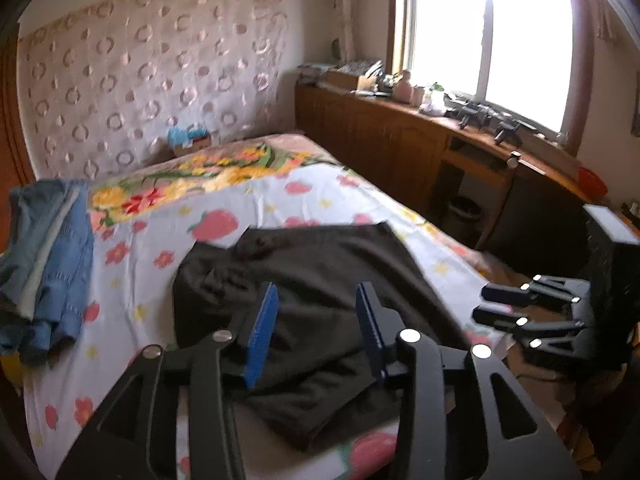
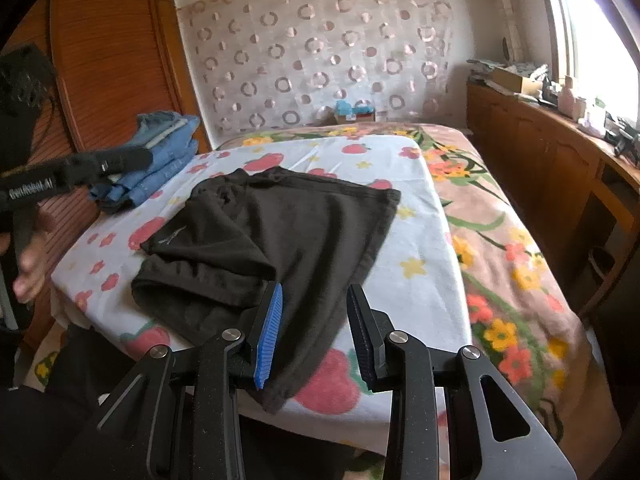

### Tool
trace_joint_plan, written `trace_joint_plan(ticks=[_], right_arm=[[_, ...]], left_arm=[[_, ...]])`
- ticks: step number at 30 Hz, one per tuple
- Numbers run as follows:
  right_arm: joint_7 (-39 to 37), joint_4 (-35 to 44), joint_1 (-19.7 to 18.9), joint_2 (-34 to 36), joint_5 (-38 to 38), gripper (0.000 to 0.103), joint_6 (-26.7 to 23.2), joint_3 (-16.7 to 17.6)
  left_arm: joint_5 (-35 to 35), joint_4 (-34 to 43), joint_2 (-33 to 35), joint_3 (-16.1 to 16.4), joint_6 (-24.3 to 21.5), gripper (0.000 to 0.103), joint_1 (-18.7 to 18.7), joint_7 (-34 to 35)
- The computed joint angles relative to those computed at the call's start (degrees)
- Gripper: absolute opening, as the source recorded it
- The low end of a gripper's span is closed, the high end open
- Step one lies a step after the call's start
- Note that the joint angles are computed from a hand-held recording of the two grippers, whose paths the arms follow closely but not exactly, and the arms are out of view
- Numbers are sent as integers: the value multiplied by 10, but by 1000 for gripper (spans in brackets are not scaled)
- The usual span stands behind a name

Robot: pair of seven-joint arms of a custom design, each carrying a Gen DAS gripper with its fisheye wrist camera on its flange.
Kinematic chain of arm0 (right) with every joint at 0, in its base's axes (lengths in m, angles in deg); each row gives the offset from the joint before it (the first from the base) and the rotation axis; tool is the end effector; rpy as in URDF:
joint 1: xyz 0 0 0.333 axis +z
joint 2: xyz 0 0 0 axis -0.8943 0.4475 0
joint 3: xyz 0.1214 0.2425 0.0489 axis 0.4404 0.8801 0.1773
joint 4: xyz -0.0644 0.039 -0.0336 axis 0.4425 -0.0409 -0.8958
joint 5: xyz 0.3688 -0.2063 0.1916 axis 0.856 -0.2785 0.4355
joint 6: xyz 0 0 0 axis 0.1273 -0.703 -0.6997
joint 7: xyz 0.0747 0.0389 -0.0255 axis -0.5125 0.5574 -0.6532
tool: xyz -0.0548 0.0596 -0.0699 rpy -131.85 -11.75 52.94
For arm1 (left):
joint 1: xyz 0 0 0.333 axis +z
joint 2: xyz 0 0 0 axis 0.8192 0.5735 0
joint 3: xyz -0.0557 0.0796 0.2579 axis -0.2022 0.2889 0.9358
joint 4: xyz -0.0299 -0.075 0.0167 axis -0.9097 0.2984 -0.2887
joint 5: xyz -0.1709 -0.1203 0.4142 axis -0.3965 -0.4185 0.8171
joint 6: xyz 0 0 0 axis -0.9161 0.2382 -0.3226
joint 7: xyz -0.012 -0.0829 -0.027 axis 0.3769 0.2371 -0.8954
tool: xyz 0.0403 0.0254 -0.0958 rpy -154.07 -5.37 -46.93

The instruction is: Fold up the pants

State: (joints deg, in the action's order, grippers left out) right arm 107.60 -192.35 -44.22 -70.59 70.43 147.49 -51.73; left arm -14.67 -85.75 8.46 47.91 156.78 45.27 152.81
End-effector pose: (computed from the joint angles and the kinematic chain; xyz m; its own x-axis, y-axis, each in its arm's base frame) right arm 0.5961 0.3396 0.4072 0.5110 -0.8497 -0.1297 -0.5708 -0.2227 -0.7903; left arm 0.5815 -0.1652 0.4839 -0.2788 -0.9594 0.0439 -0.6134 0.1427 -0.7768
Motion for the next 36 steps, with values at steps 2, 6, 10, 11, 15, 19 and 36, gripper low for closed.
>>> trace_joint_plan(ticks=[2,6,10,11,15,19,36], right_arm=[[3,10,5,8,-8,33,-3,0],[1,37,7,30,-19,33,-14,7],[5,71,9,63,-33,33,-34,9],[12,80,12,71,-41,33,-39,5],[48,116,26,104,-80,33,-67,-12],[58,132,23,118,-97,32,-82,-11],[56,131,15,119,-118,4,-55,8]], left_arm=[[-12,-12,-4,8,-4,43,-2,7],[27,-40,-11,-9,-2,44,24,-33],[1,-60,-14,14,-6,44,7,-13],[5,-63,-12,12,-11,44,13,-21],[39,-71,-9,-1,-12,44,32,-54],[28,-74,-3,4,-12,44,26,-46],[93,-86,16,-12,23,59,46,-119]])
